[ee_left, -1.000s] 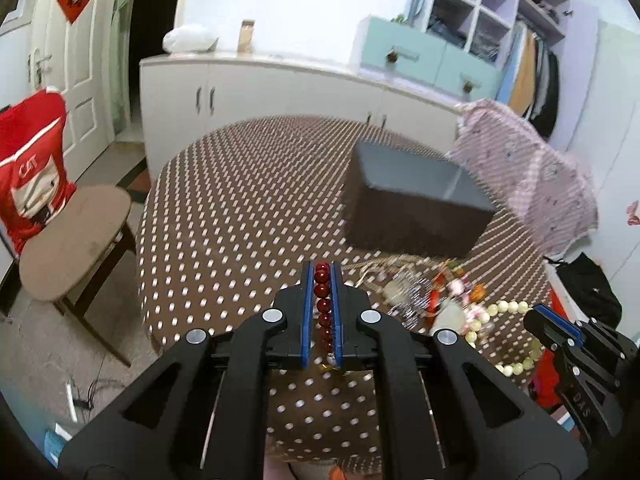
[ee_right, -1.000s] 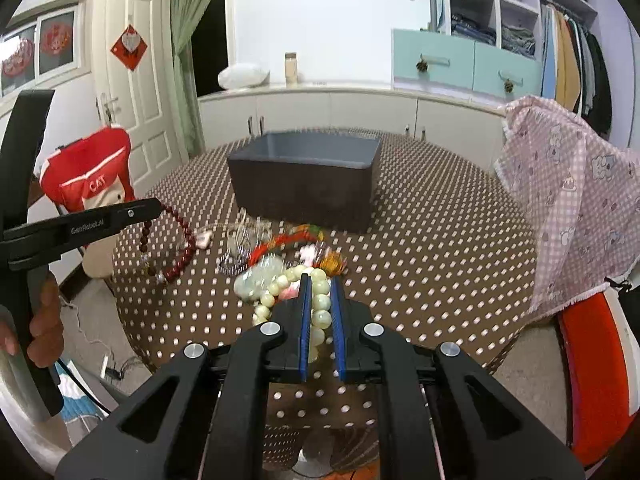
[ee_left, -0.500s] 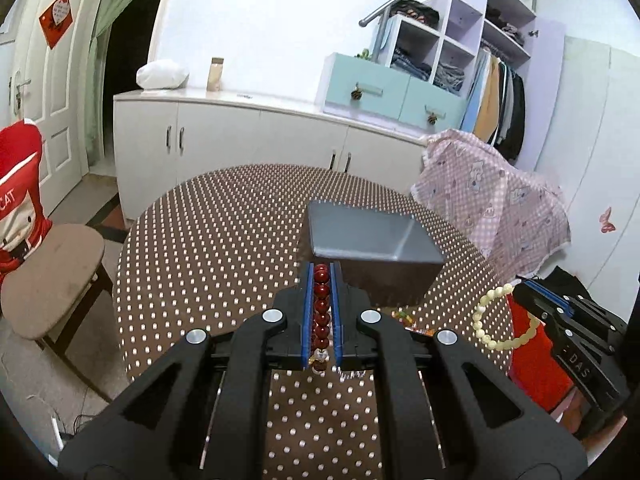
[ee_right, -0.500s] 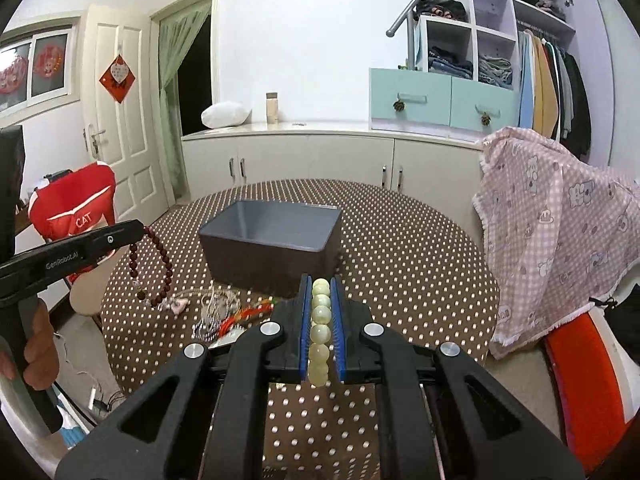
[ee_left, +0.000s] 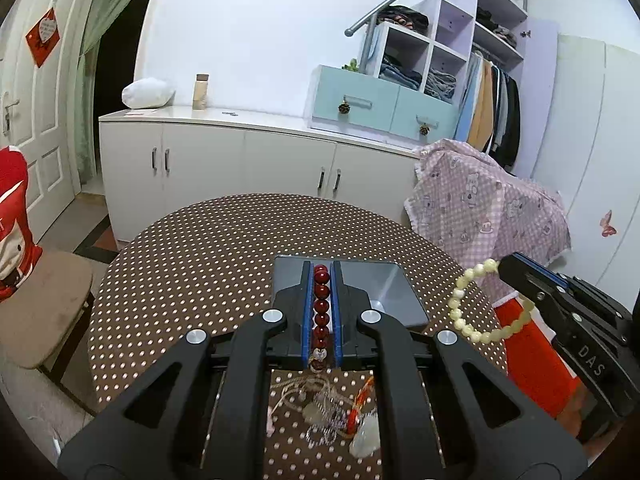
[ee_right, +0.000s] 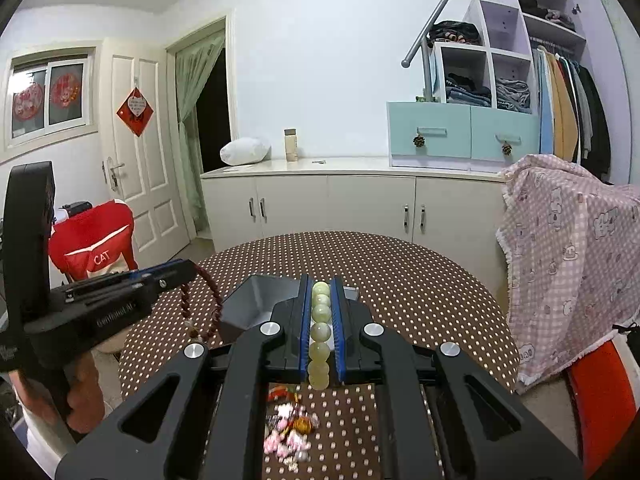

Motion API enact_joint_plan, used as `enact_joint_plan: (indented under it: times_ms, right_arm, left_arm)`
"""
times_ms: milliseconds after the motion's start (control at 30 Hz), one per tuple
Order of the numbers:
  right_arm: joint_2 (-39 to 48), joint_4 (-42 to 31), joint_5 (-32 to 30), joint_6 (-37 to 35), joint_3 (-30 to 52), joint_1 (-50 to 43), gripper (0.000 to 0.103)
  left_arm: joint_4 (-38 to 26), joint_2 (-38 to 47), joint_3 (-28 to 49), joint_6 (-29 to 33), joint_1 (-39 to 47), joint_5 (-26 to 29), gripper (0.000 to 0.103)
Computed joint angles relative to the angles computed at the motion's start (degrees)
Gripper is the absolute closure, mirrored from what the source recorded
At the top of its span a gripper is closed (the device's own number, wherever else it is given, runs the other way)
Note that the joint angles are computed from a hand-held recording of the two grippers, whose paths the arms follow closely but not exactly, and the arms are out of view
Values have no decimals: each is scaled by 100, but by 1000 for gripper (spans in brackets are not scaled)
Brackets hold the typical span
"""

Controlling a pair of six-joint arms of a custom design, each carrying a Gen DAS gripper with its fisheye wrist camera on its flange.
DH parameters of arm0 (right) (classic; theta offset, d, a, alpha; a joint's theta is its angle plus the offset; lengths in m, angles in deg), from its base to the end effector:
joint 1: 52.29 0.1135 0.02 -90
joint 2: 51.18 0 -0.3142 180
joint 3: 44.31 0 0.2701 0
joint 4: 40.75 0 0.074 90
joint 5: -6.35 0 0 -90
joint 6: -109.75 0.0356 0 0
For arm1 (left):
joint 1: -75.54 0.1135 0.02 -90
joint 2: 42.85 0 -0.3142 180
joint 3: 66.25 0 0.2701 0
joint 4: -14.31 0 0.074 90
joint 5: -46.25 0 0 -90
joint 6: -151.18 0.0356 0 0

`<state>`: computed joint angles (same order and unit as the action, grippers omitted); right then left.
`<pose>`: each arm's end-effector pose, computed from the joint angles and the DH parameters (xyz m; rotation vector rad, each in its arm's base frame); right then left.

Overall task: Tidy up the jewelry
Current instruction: 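Carry both bracelets over the grey box and open both tools to drop them, then move the left tool back to the jewelry pile and grasp a silver chain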

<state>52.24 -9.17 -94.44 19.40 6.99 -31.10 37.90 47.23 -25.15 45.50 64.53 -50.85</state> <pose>0.3340 0.1366 0.1677 -0.4877 1.8838 0.4238 0.2919 -0.0523 0.1770 -0.1609 2.0081 -0.1723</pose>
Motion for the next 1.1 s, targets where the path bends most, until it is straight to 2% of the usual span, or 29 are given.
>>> enact_joint_plan:
  times_ms: [233, 467, 500, 600, 867, 900, 967, 1000, 1033, 1100]
  right_arm:
    - [460, -544, -49, -9, 682, 54, 95]
    - [805, -1142, -57, -9, 1205, 41, 93]
    - [818, -1208, 17, -27, 1237, 63, 85]
    - [810, -1183, 53, 50, 1245, 31, 47]
    - [680, -1057, 273, 198, 1096, -99, 21]
    - [664, -1055, 309, 230, 1078, -110, 18]
    - [615, -1039, 262, 337, 1010, -162, 13]
    - [564, -1024, 221, 429, 946, -207, 10]
    - [542, -1026, 248, 456, 923, -221, 10]
    - [480, -1065, 415, 438, 854, -213, 10]
  left_arm:
    - [-139, 561, 510, 6, 373, 811, 95]
    - [-84, 809, 684, 219, 554, 1274, 94]
    - [-64, 806, 679, 260, 552, 1290, 94]
    - [-177, 788, 698, 422, 550, 1316, 94]
    - [-854, 902, 1057, 411, 623, 1251, 93]
    - [-998, 906, 1105, 442, 594, 1161, 70]
    - [-1150, 904, 1151, 445, 471, 749, 13]
    - [-981, 887, 1059, 359, 396, 355, 13]
    - [-751, 843, 931, 403, 381, 308, 13]
    - [-549, 735, 773, 443, 463, 750, 13]
